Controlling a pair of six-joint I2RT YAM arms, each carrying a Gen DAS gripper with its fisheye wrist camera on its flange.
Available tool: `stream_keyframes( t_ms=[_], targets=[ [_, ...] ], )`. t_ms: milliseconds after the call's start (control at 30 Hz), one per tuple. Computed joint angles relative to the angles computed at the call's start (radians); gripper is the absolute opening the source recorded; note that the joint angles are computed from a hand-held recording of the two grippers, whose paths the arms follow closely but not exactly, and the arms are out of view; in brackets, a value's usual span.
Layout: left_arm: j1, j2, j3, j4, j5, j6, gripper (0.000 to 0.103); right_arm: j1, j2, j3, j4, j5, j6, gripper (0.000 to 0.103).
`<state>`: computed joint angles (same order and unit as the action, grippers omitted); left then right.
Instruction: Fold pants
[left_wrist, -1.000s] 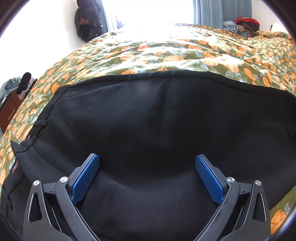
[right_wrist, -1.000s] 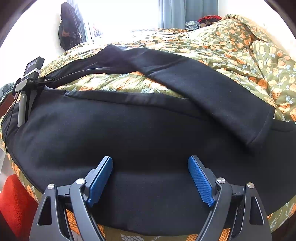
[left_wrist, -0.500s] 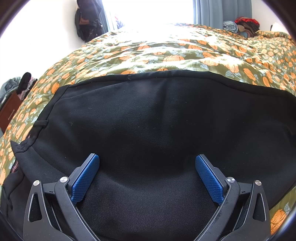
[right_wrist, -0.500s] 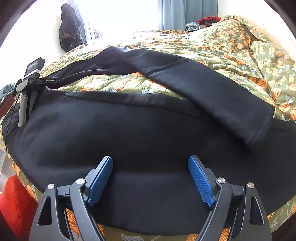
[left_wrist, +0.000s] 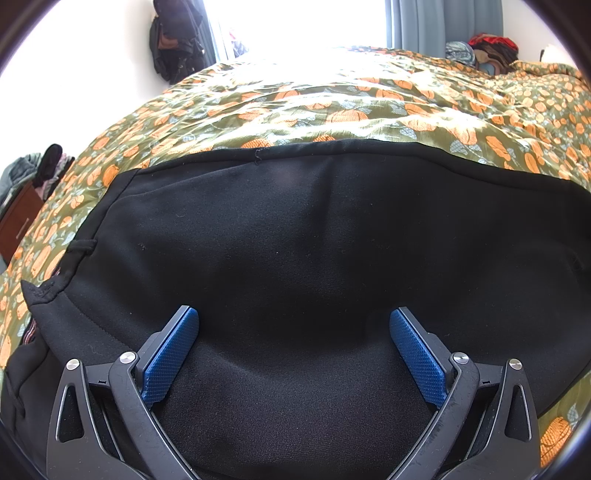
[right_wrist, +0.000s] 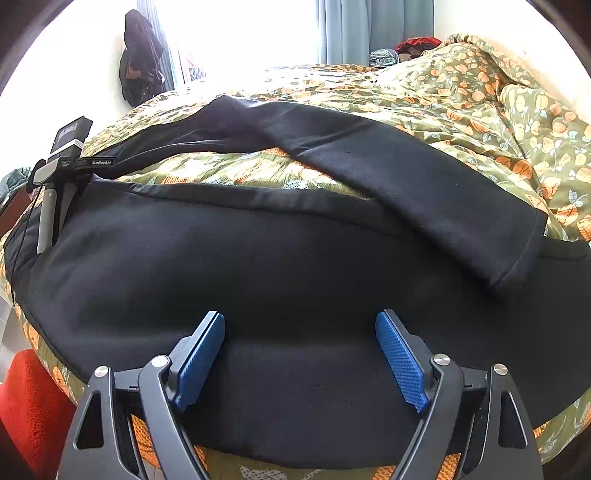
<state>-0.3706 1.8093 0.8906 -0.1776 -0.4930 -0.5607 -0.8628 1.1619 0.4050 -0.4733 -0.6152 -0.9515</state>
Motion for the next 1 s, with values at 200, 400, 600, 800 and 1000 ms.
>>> stream_keyframes(
  t_ms=[200,400,600,800,1000],
  targets=[
    [0.0,0.001,0.001,-0.001,0.0,0.0,0.103,-0.118,0.009,0.079,-0.2,-0.05,-0.13,0.084],
    [0.0,0.0,0.0,0.0,0.0,0.0,0.103,-0.276,0.147,0.249,-0.492,-0.159,-0.224,0.083],
    [0.0,0.0,0.001,-0.001,0.0,0.0,0.103,-0.185,0.383,0.442,-0.581,-0.3,0.071,0.083],
    [0.0,0.0,0.001,-0.001,0.0,0.0,0.103,-0.239,0.563,0.518,-0.419,-0.353,0.465,0.075],
    [0.0,0.0,0.0,0.001,0.0,0.0,0.103,-0.252,0.567,0.47,-0.167,-0.384,0.864,0.062]
  ],
)
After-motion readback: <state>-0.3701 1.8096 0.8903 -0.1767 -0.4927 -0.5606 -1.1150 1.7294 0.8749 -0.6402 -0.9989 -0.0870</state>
